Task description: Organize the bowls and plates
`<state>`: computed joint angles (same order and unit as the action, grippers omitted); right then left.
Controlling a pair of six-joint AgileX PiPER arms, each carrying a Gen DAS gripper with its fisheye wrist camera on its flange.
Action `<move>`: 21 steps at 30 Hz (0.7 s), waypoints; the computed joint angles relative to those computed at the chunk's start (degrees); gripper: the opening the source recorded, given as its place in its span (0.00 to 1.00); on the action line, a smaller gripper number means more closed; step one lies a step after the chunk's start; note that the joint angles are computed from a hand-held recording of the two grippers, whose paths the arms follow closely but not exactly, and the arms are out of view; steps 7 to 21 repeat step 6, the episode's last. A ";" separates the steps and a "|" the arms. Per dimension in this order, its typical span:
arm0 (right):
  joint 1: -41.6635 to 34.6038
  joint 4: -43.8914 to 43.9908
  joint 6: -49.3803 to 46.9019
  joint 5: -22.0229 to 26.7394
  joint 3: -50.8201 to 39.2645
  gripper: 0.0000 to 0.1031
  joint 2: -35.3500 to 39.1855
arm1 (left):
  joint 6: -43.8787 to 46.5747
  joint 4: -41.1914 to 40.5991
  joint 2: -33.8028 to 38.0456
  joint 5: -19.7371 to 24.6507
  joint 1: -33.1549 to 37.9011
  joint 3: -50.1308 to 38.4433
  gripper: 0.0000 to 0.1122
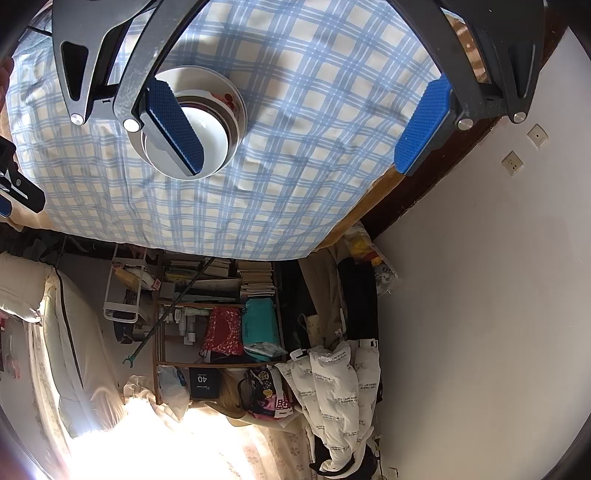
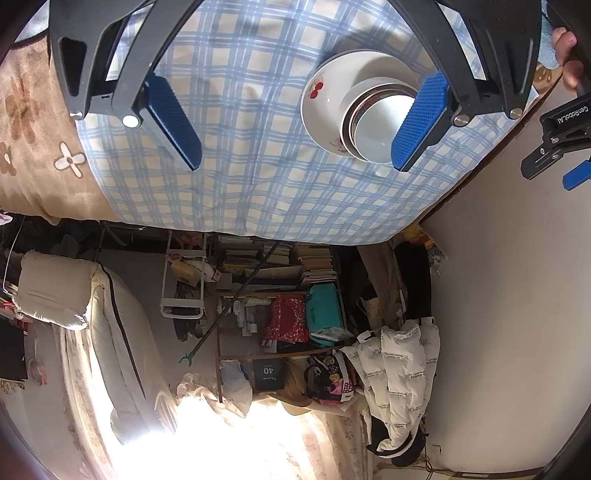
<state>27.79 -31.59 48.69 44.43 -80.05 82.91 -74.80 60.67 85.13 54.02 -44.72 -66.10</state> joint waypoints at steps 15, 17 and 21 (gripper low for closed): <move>-0.24 0.33 -0.37 -0.14 0.10 1.00 -0.10 | 0.37 -0.04 0.19 0.18 -0.07 -0.31 0.90; -0.24 0.33 -0.37 -0.14 0.10 1.00 -0.10 | 0.37 -0.04 0.19 0.18 -0.07 -0.31 0.90; -0.24 0.33 -0.37 -0.14 0.10 1.00 -0.10 | 0.37 -0.04 0.19 0.18 -0.07 -0.31 0.90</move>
